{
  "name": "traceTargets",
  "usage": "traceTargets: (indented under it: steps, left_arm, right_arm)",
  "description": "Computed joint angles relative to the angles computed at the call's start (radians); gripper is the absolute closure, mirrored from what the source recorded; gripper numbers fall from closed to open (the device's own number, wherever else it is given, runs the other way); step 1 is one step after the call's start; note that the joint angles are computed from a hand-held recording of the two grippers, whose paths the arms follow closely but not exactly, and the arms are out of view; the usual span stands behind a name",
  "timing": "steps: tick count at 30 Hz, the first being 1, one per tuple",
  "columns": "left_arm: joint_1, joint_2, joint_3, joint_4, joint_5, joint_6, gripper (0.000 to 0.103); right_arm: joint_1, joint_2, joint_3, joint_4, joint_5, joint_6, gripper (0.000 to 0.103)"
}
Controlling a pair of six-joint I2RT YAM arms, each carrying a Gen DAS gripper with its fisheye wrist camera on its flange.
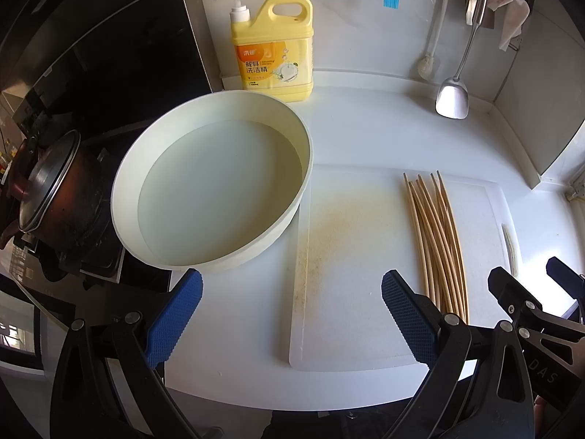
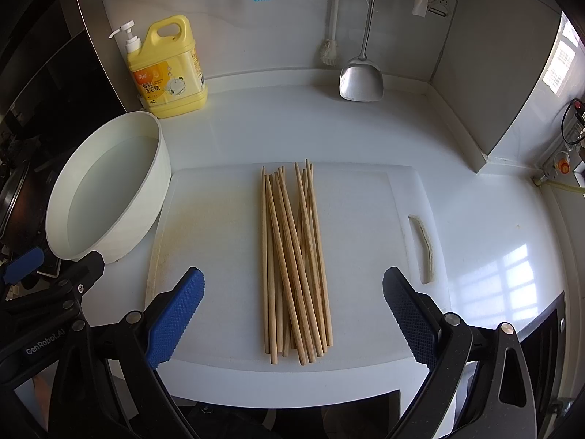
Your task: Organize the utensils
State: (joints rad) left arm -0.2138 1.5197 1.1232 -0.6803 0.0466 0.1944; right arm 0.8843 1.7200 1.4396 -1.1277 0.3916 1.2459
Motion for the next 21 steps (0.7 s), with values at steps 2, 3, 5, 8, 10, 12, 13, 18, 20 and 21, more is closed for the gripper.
traceTargets:
  steps: [2,3,5,8,10,12,13,18,20,21]
  left_arm:
    - [0.0,-0.001,-0.002,0.001,0.0,0.001,0.006]
    - [0.0,-0.001,-0.002,0.001,0.0,0.001,0.006]
    - [0.0,0.0,-0.001,0.001,0.0,0.0,0.006]
    - [0.001,0.0,0.0,0.001,0.001,0.001,0.006]
    - [0.001,0.0,-0.001,0.001,0.001,0.001,0.006]
    - [0.001,-0.001,-0.001,0.001,0.001,0.002,0.006]
    - [0.001,-0.001,-0.002,0.002,0.001,0.002,0.006]
    - [0.002,-0.001,-0.002,0.002,0.002,0.003,0.006]
    - [0.003,-0.001,-0.002,0.002,0.004,0.004,0.006]
    - [0.003,-0.001,-0.002,0.002,0.003,0.004,0.006]
  right_arm:
    - [0.005,0.0,0.002,-0.003,0.0,0.006,0.009]
    - [0.006,0.0,0.002,-0.003,0.0,0.007,0.009]
    - [0.008,0.002,0.003,-0.005,0.001,0.01,0.009]
    - [0.009,0.003,0.003,-0.004,0.002,0.01,0.009]
    - [0.009,0.003,0.001,-0.003,0.001,0.01,0.009]
    - [0.009,0.003,0.001,-0.002,0.001,0.01,0.009]
    - [0.01,0.009,0.009,-0.006,0.001,0.01,0.009]
    - [0.01,0.014,0.014,-0.007,0.003,0.011,0.009]
    - [0.01,0.015,0.018,-0.01,0.003,0.011,0.009]
    - [0.011,0.014,0.017,-0.01,0.003,0.011,0.009]
